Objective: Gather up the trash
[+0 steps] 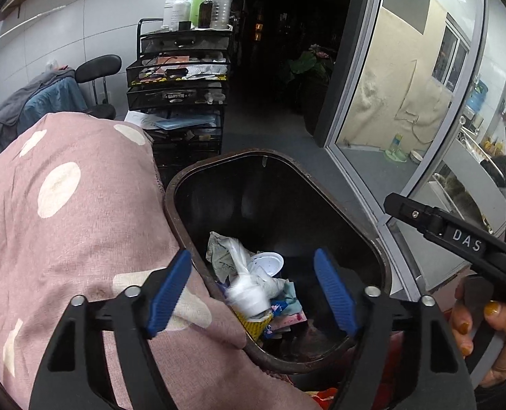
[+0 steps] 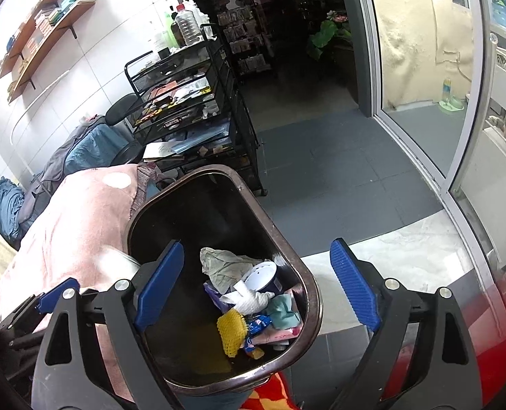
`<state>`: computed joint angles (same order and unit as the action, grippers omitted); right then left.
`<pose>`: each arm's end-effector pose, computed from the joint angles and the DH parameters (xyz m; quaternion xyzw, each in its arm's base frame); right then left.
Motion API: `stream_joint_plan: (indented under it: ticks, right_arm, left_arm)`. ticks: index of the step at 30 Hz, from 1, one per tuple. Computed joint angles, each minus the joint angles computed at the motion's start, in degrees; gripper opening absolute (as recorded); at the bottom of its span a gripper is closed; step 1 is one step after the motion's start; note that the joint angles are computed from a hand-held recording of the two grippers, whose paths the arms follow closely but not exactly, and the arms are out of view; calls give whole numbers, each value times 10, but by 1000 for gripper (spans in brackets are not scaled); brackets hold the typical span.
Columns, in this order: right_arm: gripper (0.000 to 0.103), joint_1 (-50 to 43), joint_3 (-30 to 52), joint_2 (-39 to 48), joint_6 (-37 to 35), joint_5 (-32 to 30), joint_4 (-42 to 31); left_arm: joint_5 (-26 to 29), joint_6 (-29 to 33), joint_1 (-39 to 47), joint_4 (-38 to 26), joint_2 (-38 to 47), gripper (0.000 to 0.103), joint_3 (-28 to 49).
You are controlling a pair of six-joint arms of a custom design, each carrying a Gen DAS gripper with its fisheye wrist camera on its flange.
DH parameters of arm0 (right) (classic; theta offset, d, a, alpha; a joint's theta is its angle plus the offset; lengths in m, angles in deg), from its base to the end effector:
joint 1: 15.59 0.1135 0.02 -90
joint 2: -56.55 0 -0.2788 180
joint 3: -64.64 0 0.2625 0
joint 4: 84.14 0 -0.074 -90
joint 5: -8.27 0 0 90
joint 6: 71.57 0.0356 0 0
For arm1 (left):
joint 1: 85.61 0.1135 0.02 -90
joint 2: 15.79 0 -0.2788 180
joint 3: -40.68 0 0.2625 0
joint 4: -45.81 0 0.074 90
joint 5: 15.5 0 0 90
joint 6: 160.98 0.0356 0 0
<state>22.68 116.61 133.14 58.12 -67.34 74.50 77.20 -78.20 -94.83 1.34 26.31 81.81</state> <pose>0.2170 0.1599 0.1973 0.0583 0.9192 0.1436 0.3621 0.1502 -0.0261 0.2179 0.0251 0.9248 -0.0758 0.3720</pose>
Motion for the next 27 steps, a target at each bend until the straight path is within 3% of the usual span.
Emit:
stream_joint_plan:
  ticks: [5, 11, 16, 21, 27]
  right_arm:
    - [89, -1, -2, -4, 2, 6, -2]
    - [91, 3, 1, -3, 0, 20, -4]
    - [93, 14, -1, -11, 2, 41, -2]
    - [95, 39, -5, -21, -8, 72, 10]
    - [97, 97, -1, -21, -27, 134, 22]
  left_arm:
    - [13, 10, 10, 5, 8, 94, -2]
    - [-9, 8, -15, 15, 7, 96, -10]
    - [5, -2, 11, 10, -49, 96, -19]
    - [-21, -5, 25, -46, -130, 98, -11]
    - [43, 23, 138, -134, -217, 98, 9]
